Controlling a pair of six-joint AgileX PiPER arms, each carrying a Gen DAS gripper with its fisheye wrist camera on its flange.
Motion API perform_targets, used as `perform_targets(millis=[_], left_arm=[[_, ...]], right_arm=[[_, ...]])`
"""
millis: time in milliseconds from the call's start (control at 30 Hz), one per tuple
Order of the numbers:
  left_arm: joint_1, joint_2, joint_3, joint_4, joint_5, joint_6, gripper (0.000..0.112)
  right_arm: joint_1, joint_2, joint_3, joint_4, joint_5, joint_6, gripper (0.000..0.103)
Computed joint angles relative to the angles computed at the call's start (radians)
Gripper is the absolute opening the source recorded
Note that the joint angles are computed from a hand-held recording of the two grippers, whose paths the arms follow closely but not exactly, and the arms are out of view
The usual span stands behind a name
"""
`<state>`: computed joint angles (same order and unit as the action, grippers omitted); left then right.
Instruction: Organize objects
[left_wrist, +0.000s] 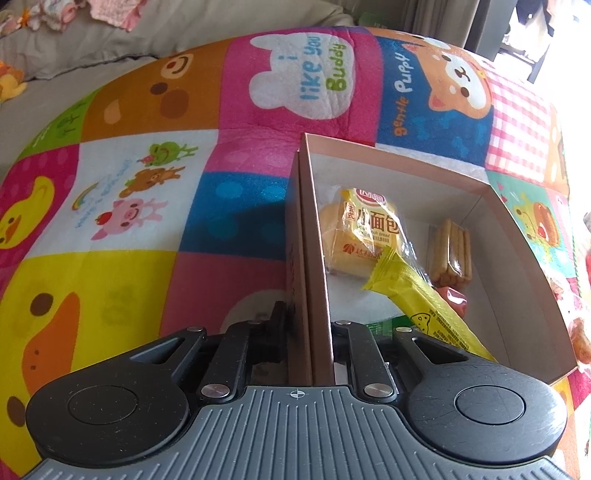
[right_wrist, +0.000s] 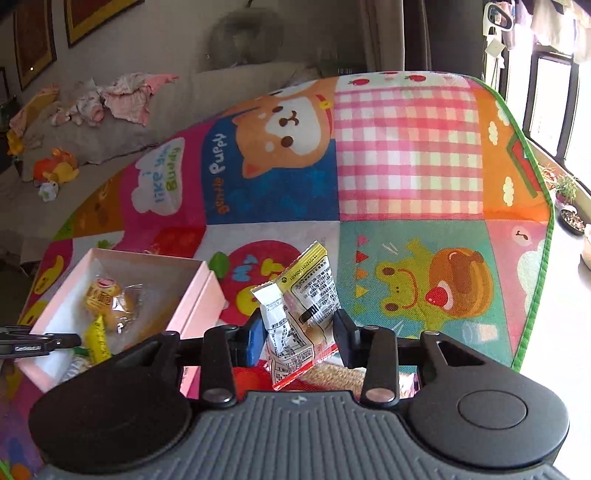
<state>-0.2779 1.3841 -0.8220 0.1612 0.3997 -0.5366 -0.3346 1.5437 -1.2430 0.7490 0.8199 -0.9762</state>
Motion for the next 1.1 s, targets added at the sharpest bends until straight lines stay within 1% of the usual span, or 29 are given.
perform_targets(millis=[100, 133, 233, 267, 333, 367, 433, 467, 500, 533, 567, 600, 633, 700, 733, 767, 800, 833, 967, 1000, 1067, 1100], left_arm=[[-0.003, -0.006, 0.013, 0.013, -0.015, -0.015, 0.016], [-0.006, -0.007, 0.016, 0.026, -0.018, -0.028, 0.016], [-0.017, -0.009, 0.021, 0.062, -0.020, -0.065, 0.016], [-0.020, -0.010, 0.023, 0.074, -0.022, -0.073, 0.016], [-0.026, -0.013, 0.032, 0.105, -0.032, -0.095, 0.016], [-0.030, -0.016, 0.039, 0.122, -0.037, -0.108, 0.016], [-0.035, -0.021, 0.049, 0.148, -0.048, -0.129, 0.016], [-0.036, -0.023, 0.053, 0.157, -0.052, -0.139, 0.016], [-0.037, -0.025, 0.054, 0.160, -0.052, -0.144, 0.016], [-0.037, -0.026, 0.054, 0.159, -0.050, -0.146, 0.016], [-0.037, -0.026, 0.053, 0.153, -0.046, -0.144, 0.016], [-0.037, -0.026, 0.051, 0.150, -0.042, -0.146, 0.016], [-0.039, -0.025, 0.048, 0.155, -0.038, -0.153, 0.016], [-0.049, -0.023, 0.046, 0.190, -0.030, -0.195, 0.016], [-0.059, -0.023, 0.047, 0.222, -0.027, -0.228, 0.016], [-0.065, -0.023, 0.048, 0.247, -0.025, -0.253, 0.016], [-0.070, -0.022, 0.050, 0.263, -0.025, -0.269, 0.016], [-0.073, -0.022, 0.050, 0.276, -0.025, -0.282, 0.016], [-0.072, -0.021, 0.050, 0.279, -0.025, -0.290, 0.016], [-0.073, -0.022, 0.052, 0.284, -0.028, -0.296, 0.016], [-0.074, -0.023, 0.055, 0.292, -0.030, -0.305, 0.016], [-0.074, -0.023, 0.055, 0.292, -0.030, -0.305, 0.016]], right_arm=[[-0.084, -0.130, 0.100, 0.062, 0.103, -0.042, 0.039], [-0.121, -0.178, 0.140, 0.075, 0.149, -0.051, 0.039], [-0.192, -0.298, 0.265, 0.039, 0.242, -0.061, 0.039], [-0.201, -0.335, 0.311, 0.014, 0.253, -0.063, 0.039], [-0.206, -0.421, 0.419, -0.050, 0.245, -0.065, 0.039], [-0.196, -0.468, 0.471, -0.086, 0.219, -0.056, 0.039], [-0.156, -0.574, 0.580, -0.160, 0.134, -0.020, 0.042], [-0.160, -0.620, 0.625, -0.160, 0.116, -0.035, 0.049], [-0.185, -0.662, 0.668, -0.138, 0.118, -0.073, 0.056], [-0.225, -0.698, 0.704, -0.108, 0.134, -0.117, 0.072], [-0.266, -0.730, 0.735, -0.078, 0.147, -0.151, 0.085], [-0.299, -0.757, 0.766, -0.052, 0.148, -0.174, 0.089], [-0.316, -0.788, 0.796, -0.042, 0.138, -0.175, 0.091], [-0.324, -0.830, 0.846, -0.053, 0.114, -0.149, 0.091], [-0.341, -0.843, 0.862, -0.053, 0.120, -0.139, 0.094], [-0.379, -0.838, 0.873, -0.038, 0.142, -0.156, 0.100], [-0.453, -0.844, 0.887, 0.000, 0.188, -0.213, 0.103], [-0.519, -0.859, 0.904, 0.032, 0.229, -0.257, 0.103], [-0.644, -0.894, 0.952, 0.112, 0.282, -0.292, 0.103], [-0.636, -0.897, 0.956, 0.119, 0.271, -0.277, 0.103], [-0.546, -0.903, 0.953, 0.097, 0.204, -0.193, 0.103], [-0.518, -0.904, 0.951, 0.089, 0.184, -0.173, 0.103]])
